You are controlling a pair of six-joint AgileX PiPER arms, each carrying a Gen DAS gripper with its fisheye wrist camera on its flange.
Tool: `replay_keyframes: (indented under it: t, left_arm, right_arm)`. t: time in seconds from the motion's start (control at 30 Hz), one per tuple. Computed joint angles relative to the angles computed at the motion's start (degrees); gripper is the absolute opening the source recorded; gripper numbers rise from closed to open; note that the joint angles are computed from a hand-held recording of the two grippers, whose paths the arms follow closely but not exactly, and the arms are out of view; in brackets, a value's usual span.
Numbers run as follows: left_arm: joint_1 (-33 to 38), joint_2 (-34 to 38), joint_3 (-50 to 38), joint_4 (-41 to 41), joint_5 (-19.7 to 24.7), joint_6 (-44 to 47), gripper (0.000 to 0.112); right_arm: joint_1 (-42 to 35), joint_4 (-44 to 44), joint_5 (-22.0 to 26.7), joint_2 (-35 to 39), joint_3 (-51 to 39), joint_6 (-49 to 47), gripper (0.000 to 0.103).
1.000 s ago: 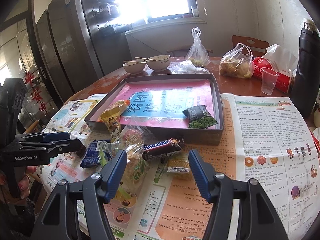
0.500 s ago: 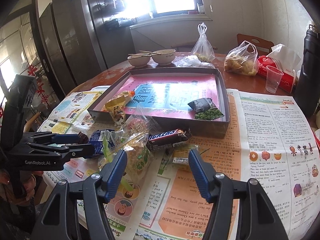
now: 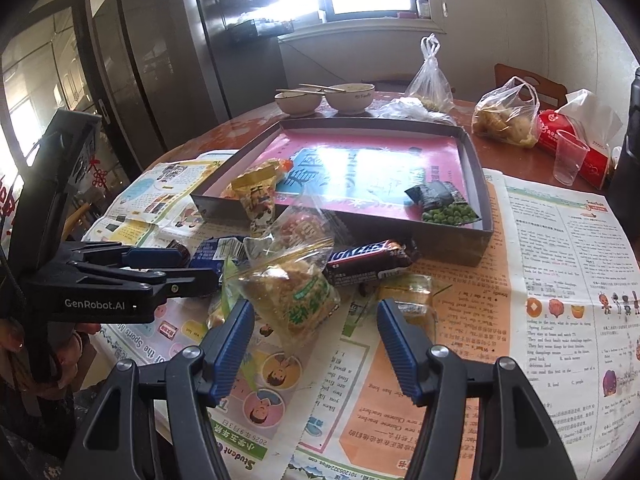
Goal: Organize snacks
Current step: 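Withdraw both tools from the tray back toward the remaining snacks, then grasp the blue biscuit pack with the left tool while the right tool grasps the clear snack bag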
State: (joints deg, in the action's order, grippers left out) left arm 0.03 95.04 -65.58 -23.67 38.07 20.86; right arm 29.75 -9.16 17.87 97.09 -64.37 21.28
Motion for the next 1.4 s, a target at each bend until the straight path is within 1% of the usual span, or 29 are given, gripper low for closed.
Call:
replay_keyframes:
  t: [0.13,0.37,0.57,0.6,0.67,0.73,0.8,0.87,0.97,1.2,1.4]
  left_arm:
    - [0.0,0.6,-0.3,-0.4,0.0,0.2,0.069]
    - [-0.3,1.8,-1.4,-1.0,0.1,0.1,0.069]
    - [-0.8,3.1,-2.4,-0.6,0.3,-0.4,0.069]
    - [-0.8,3.1,-2.4,-0.5,0.3,-0.5,0.069]
    - [-0.7,3.5,-2.7,-0.8,0.4,-0.6,0.069]
    - [-0.5,3.8,-2.9,-1.0,0.6,-0.4,0.069]
    - [-0.6,4.0,-3.1,-0.8,0.6,-0.7,0.069]
    - [-0.6,4.4,-3.4,-0.8,0.8,-1.0,0.069]
    - [-0.6,4.7,-3.5,-1.1,0.6,-1.1,0.069]
    - [-1.7,5.0,-3.6,0.8,-0.7,-2.9,0.069]
    - [-2.1,4.9,-2.9,0.7,-2.4,-1.9,0.065]
  right_arm:
    - [0.3,0.4,-0.4,1.0,-0.4,-0.3,0.064]
    - [-0.4,4.9,-1.4,2.6,-1.4,-5.1,0.064]
    - [-0.2,3.6,-1.3,5.0,-3.0,-4.8,0.063]
    - [-0.1,2.7,-1.4,5.3,-3.2,-3.8,0.062]
    - [-0.2,4.6,-1.7,6.0,-3.5,-5.8,0.056]
    - [-0.3,4.3,-2.0,6.3,-3.6,-5.5,0.052]
    - [-0.2,3.8,-2.5,6.6,-3.6,-5.3,0.050]
    - [-0.2,3.5,-2.8,6.6,-3.5,-5.2,0.044]
    - [-0.8,7.2,-3.4,6.4,-2.9,-8.3,0.041]
    - [-2.9,20.8,-3.8,5.7,-1.9,-20.1,0.039]
    - [-3.4,24.6,-4.2,4.9,-1.1,-23.0,0.039]
